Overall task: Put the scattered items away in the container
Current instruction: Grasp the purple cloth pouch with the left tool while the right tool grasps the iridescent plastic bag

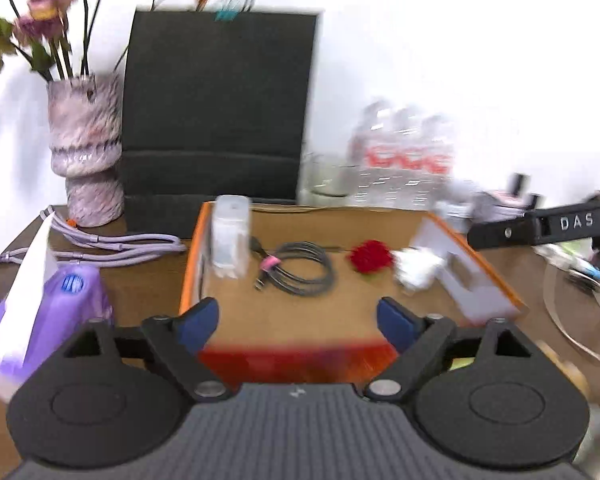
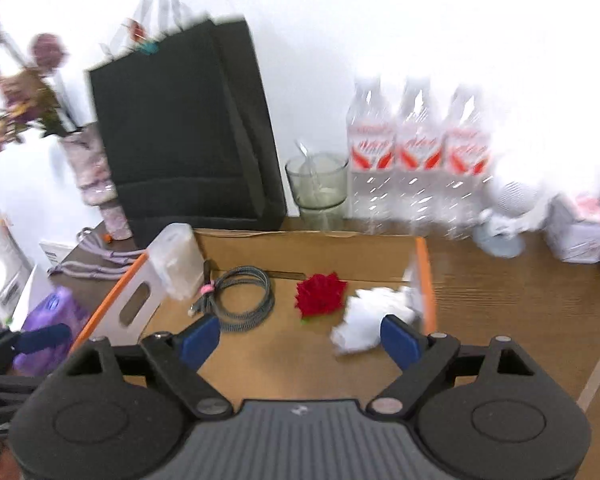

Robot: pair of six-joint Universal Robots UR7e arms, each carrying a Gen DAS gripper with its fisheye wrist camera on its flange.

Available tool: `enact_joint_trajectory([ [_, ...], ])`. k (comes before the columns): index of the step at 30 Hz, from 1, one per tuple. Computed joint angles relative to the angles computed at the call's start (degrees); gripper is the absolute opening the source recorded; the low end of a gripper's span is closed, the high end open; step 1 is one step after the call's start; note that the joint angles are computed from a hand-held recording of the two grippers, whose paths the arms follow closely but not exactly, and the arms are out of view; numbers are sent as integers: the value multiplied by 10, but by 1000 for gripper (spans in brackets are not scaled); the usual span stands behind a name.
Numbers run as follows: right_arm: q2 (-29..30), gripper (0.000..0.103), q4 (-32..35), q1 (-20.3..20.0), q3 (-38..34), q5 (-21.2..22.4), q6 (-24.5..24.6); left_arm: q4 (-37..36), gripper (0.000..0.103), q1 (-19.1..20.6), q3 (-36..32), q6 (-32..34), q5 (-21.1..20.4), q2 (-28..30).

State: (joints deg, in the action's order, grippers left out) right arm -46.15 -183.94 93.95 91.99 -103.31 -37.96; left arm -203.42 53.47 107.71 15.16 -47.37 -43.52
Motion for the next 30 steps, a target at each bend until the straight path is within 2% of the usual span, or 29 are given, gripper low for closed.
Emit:
enact_joint_trajectory([
  [4,-65,91,-179,-17,181,47,-53,-118,89,-57,110,-11,41,0],
  [6,-74,91,-251,-28,246,63,-55,-194,89,-87,151,5,63,21],
  [8,-71,91,-344,-51,311,107,-51,-236,89,-109,186,4,66,37],
  [11,-58,90,-437,-90,387,161,-87,-222,89,-114,209,-24,57,44],
  [14,-21,88,-524,-103,409,130,-139,-161,86,-107,196,-62,75,44],
  [16,-19,81,-531,-101,403,100,-142,-135,84,-102,182,-72,85,48],
  [20,-54,81,-519,-117,396,109,-92,-119,84,-84,159,-41,81,59],
  [22,-71,81,-501,-129,389,104,-64,-89,83,-76,152,-50,84,62],
  [23,-82,82,-482,-137,388,106,-42,-76,83,-72,149,-58,82,62],
  [25,-104,81,-441,-158,394,143,-10,-53,83,-64,140,-66,83,63],
  [27,-110,81,-411,-166,399,172,-25,-40,81,-63,129,-65,100,72],
  [30,-83,80,-411,-152,390,143,-68,-45,80,-60,120,-66,106,79],
])
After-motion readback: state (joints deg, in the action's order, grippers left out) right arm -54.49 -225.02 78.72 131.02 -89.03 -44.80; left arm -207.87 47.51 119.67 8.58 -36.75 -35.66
